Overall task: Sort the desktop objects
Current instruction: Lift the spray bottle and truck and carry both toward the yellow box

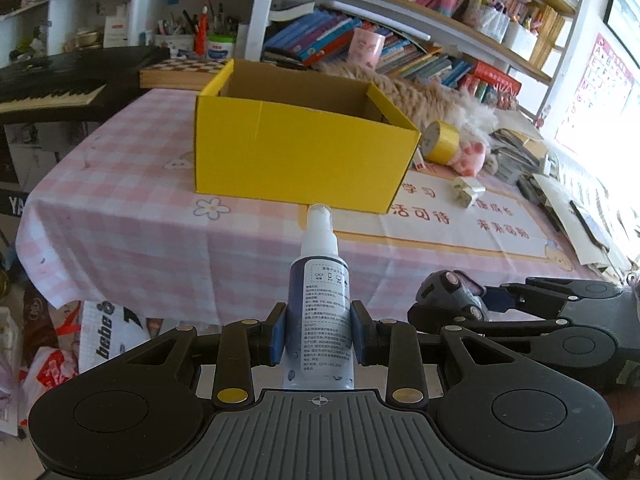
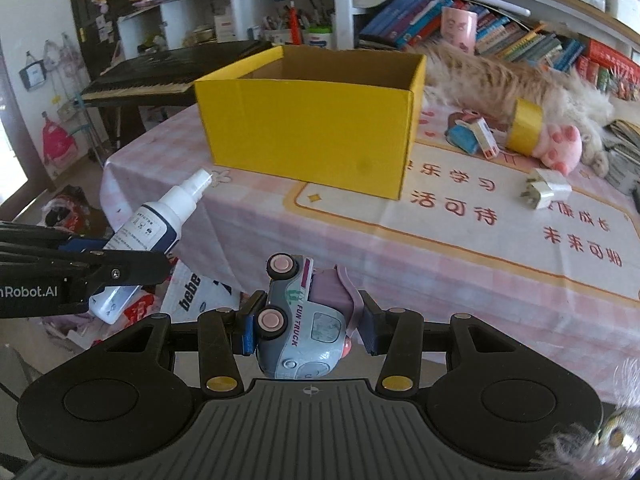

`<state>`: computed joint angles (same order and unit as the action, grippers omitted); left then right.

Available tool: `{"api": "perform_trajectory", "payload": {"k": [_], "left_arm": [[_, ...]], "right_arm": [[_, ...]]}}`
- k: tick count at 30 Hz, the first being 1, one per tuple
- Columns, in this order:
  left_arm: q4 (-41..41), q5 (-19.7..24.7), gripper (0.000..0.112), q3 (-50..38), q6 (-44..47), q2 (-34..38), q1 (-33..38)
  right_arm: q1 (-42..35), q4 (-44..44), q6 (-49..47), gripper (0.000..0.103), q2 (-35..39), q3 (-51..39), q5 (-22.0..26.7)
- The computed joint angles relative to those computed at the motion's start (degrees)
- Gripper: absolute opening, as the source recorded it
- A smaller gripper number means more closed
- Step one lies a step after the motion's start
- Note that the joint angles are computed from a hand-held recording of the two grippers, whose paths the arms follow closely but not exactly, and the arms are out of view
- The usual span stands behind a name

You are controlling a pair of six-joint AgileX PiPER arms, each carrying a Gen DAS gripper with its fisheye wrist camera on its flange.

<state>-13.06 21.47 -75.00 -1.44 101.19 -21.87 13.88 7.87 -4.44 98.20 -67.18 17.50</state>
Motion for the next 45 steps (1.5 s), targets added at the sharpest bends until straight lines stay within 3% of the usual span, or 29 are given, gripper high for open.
{"api": "perform_trajectory", "payload": {"k": [30, 45], "left_arm": [[-0.7, 1.0, 0.031, -2.6, 3.7, 1.0, -0.2], [-5.7, 3.7, 0.031, -11.3, 7.6, 5.4, 2.0]], "right_arm": [[0.8, -2.5, 2.5, 0.044, -0.1, -0.4, -0.8], [-0.7, 3.5, -3.2, 0.044, 4.3, -9.4, 5.2]]}}
